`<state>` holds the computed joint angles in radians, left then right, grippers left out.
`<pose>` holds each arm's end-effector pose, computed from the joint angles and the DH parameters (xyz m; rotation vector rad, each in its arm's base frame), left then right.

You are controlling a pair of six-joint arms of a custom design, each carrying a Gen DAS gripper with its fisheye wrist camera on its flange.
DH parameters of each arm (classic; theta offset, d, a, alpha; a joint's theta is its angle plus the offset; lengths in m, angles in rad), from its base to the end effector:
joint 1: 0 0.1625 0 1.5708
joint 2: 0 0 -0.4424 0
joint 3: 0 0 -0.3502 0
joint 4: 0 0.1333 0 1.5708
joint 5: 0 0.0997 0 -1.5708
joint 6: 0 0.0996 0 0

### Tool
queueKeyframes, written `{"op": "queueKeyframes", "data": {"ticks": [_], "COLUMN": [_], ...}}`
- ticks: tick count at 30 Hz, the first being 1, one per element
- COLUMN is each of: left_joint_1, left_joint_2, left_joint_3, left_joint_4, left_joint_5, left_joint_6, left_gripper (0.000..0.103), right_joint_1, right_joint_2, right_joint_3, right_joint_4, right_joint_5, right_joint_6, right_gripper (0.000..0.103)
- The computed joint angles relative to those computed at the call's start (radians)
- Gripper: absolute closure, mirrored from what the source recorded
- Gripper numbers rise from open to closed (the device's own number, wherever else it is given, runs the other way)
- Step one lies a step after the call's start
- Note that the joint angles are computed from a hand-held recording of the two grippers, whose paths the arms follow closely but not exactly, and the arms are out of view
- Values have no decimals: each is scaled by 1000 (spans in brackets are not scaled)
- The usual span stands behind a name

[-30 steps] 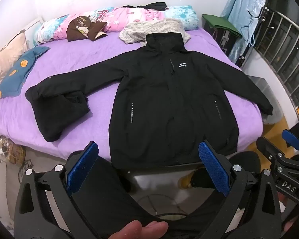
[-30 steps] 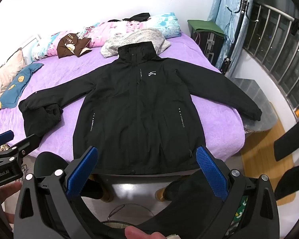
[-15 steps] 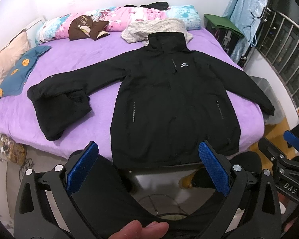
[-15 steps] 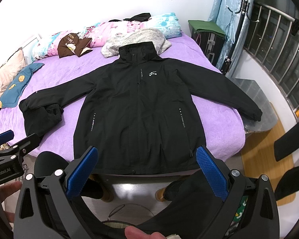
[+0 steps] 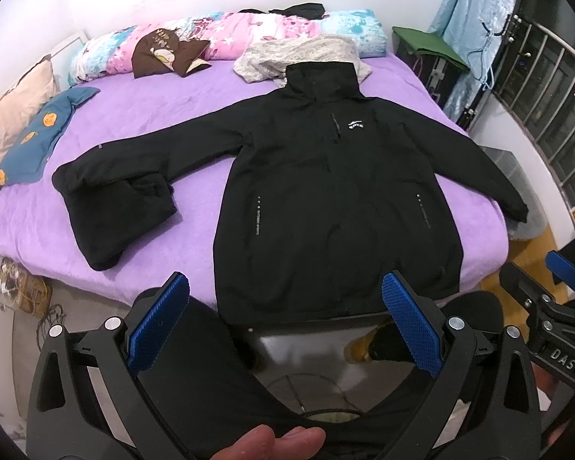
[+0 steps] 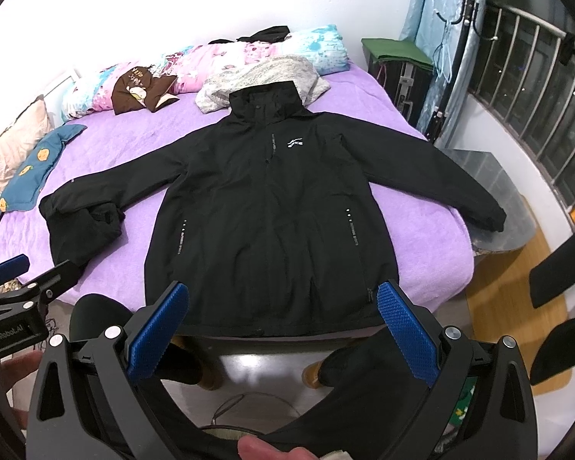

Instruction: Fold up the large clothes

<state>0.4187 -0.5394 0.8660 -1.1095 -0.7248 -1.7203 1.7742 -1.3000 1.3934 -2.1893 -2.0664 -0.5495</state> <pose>-0.5868 -0.4887 0.1601 -0.2147 2.1587 -0.8323 0.2048 -0.5675 0.5303 0.7654 -2.4013 0.5562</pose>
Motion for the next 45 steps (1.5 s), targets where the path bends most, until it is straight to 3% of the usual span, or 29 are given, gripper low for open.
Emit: {"op": "queueKeyframes", "data": {"ticks": [29, 45], "left_joint_1": [-8, 12], "left_joint_2": [-9, -79], "left_joint_3": [16, 136], "left_joint_4": [-20, -91], "left_joint_5": [12, 10], "left_joint_6": [4, -20], "left_gripper": [6, 6], "right_joint_1": [-1, 35], "right_joint_2": [-3, 45], "right_joint_3": [7, 2], "right_joint_4": [-13, -16], "right_joint_5": [6, -36], "right_joint_6": [-15, -18], "right_gripper": [6, 6]}}
